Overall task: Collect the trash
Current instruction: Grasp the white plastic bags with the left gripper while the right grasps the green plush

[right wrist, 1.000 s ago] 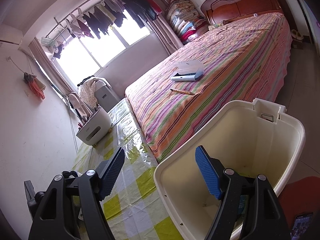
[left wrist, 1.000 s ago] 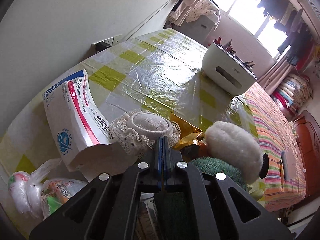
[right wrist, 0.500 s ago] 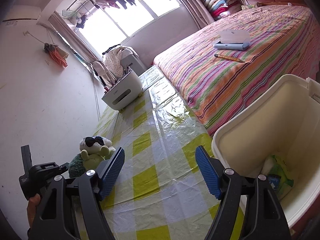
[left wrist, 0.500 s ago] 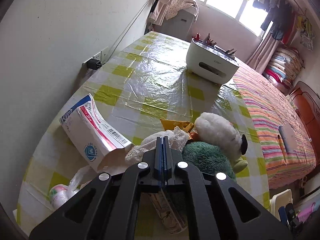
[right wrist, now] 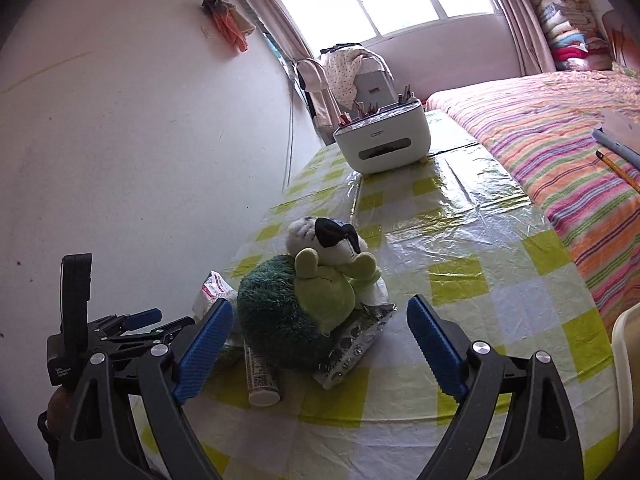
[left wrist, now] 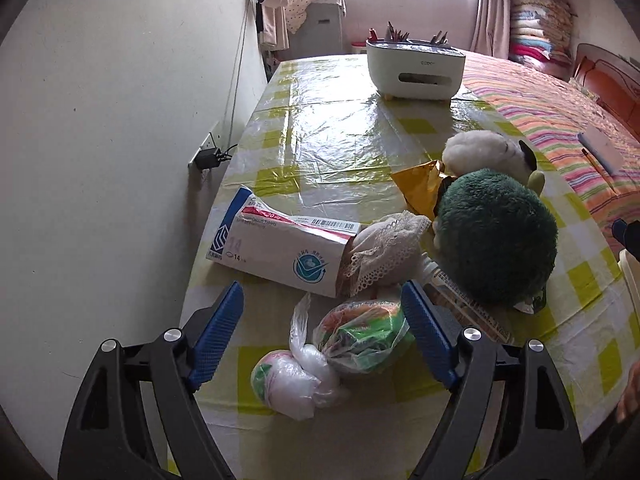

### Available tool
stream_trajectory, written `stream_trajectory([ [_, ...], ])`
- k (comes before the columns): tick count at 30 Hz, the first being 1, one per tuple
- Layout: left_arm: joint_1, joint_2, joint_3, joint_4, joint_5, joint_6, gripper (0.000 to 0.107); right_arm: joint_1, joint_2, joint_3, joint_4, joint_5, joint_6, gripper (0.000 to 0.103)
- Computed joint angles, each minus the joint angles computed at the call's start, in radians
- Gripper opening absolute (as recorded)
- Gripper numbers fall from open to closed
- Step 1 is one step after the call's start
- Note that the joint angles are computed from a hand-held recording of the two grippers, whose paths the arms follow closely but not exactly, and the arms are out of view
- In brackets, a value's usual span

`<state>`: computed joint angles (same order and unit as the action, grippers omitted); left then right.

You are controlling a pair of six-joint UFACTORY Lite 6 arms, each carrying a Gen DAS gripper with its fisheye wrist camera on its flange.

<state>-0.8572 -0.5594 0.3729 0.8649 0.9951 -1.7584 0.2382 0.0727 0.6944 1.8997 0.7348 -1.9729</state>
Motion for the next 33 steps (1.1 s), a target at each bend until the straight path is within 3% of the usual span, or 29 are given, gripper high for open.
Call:
stream_trajectory([
  [8, 0.119, -0.077, -0.072, -0.044, -0.161, 0.106, 0.089, 0.283, 0.128, 0.167, 0.122, -0.261, -0.142, 0.087],
  [13, 0.197, -0.088, -0.108, -0.064, -0.285, 0.147, 0.090, 0.344, 0.285, 0.293, 0.136, -0.343, -0.144, 0.087],
  [16, 0.218, -0.031, -0.102, -0.065, -0.351, 0.157, 0.091, 0.361, 0.318, 0.303, 0.277, -0.362, -0.309, 0.086],
  [20, 0.200, 0.097, -0.060, -0.026, -0.378, 0.124, 0.088, 0.342, 0.305, 0.262, 0.343, -0.322, -0.400, 0.069],
  [21, 0.184, 0.120, -0.053, -0.008, -0.373, 0.100, 0.085, 0.327, 0.296, 0.246, 0.322, -0.302, -0.379, 0.068],
  [22, 0.175, 0.133, -0.049, 0.002, -0.379, 0.089, 0.075, 0.313, 0.290, 0.235, 0.301, -0.283, -0.359, 0.066],
  [25, 0.158, 0.130, -0.050, 0.025, -0.384, 0.058, 0.066, 0.271, 0.256, 0.194, 0.251, -0.225, -0.302, 0.065],
  [29, 0.200, 0.004, -0.103, -0.002, -0.433, 0.073, 0.060, 0.224, 0.179, 0.123, 0.226, -0.160, -0.272, 0.065],
  [33, 0.264, -0.236, -0.181, -0.071, -0.484, 0.131, 0.057, 0.168, 0.123, 0.070, 0.195, -0.103, -0.238, 0.065],
])
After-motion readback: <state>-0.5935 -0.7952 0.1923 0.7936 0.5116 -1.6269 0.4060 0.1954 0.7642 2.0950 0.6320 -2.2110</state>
